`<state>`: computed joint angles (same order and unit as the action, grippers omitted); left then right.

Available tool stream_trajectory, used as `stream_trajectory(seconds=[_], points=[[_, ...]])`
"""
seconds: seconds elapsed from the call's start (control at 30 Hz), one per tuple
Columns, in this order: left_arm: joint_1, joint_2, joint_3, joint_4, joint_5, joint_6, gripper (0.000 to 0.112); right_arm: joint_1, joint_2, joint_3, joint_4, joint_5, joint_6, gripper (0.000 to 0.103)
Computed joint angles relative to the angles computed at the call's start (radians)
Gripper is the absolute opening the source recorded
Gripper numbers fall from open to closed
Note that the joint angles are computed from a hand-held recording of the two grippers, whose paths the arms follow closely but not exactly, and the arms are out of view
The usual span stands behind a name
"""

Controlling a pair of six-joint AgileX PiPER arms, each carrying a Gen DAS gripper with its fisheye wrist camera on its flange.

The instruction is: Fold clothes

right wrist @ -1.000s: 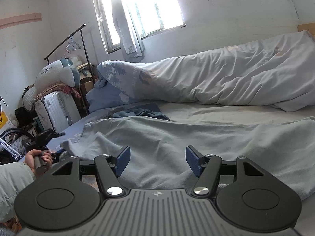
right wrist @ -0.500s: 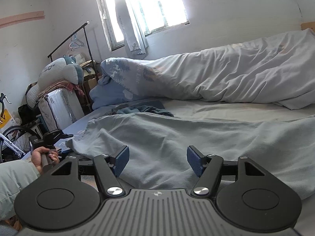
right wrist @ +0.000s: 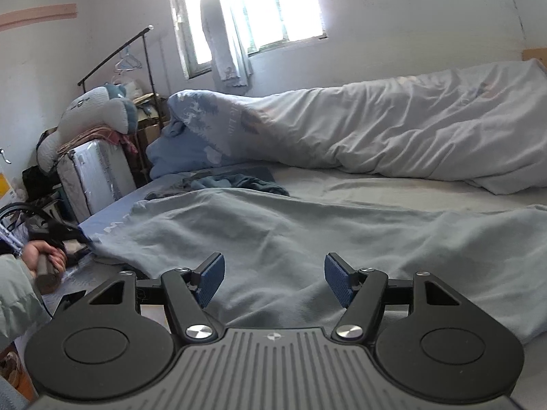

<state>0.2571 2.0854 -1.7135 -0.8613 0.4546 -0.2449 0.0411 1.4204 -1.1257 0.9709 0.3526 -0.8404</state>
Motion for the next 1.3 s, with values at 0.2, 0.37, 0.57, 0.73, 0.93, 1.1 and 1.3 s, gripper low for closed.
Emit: stream_trajectory(seconds=[0.2,0.37,0.57,0.73,0.93,1.1,1.3], points=[[-0.002,-0.140,0.127,0.117,-0.070,-0.135,0.075,-0.011,-0.004,0.009,0.073,0.007,-0.065,0.067],[-0.015,-0.114,0.047,0.333,0.040,-0.325,0.075,-0.016,-0.009,0.013,0.109,0.018,-0.095,0.067],[-0.070,0.005,-0.120,0.519,0.048,-0.427,0.088,-0.034,-0.025,0.017,0.148,0.026,-0.123,0.067],[-0.121,0.052,-0.191,0.740,0.039,-0.558,0.063,-0.064,-0.031,0.017,0.196,0.038,-0.149,0.069],[-0.140,0.027,-0.193,0.800,0.030,-0.576,0.013,-0.084,-0.032,0.016,0.201,0.056,-0.155,0.069],[-0.170,0.000,-0.290,0.872,0.041,-0.589,0.011,-0.131,-0.078,0.005,0.181,0.089,-0.102,0.069],[-0.219,0.094,-0.746,0.853,0.273,-0.503,0.011,-0.352,-0.212,-0.109,0.204,0.328,-0.026,0.073]])
